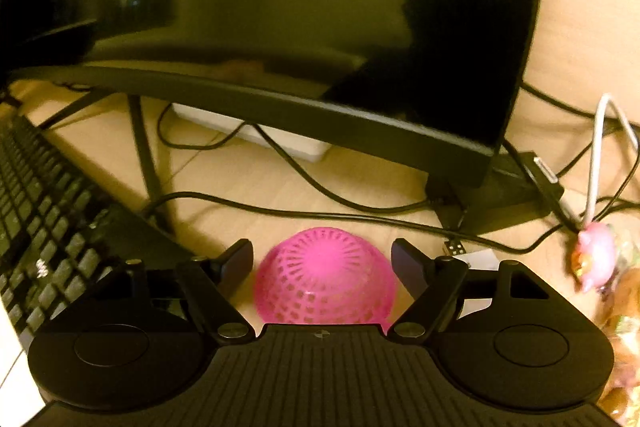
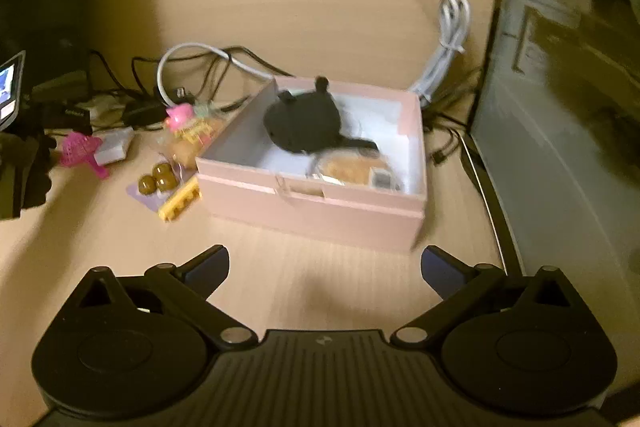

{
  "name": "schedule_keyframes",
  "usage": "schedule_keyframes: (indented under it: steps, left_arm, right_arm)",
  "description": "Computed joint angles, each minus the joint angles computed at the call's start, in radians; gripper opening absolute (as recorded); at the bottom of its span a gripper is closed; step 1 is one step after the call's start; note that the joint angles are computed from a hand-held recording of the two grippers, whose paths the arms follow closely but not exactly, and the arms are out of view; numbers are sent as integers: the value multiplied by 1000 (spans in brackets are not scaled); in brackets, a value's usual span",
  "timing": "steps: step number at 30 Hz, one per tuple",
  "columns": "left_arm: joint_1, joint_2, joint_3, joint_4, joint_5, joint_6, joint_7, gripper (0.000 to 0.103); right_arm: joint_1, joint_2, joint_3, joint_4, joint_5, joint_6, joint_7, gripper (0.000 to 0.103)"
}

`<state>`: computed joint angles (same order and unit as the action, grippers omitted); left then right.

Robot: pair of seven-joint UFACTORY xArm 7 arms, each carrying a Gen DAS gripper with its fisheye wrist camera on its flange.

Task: Organize objects
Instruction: 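Grasp the pink mesh scoop with the left tool while the right tool grasps the white USB hub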

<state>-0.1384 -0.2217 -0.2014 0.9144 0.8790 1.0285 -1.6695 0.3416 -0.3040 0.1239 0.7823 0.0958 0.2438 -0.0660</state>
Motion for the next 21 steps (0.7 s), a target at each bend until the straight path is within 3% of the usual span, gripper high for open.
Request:
schedule_keyframes:
  steps: [2,7,11,15,21]
  left_arm:
    - [-3,14,-2,1,7,-10,-1,67]
    - [-23,-37,-13,-46,25,-57,-44,65]
    - [-44,-144,-58,-119,-12,-76,-56,64]
    - [-78,-280,-127,-194,-98,-66,-52,62]
    - [-134,-464,-237,-276,-291,-29,-86,59]
  right_arm:
    - [-8,-15,5,-13,-9,12,11,103]
    - [-8,-22,12,-12,-25,25,19,103]
    - [33,13,2,29,7,25,-17,103]
    - [101,85,-8,109,89,33,-106,103]
    - [165,258,55,283,200,50,-260,103]
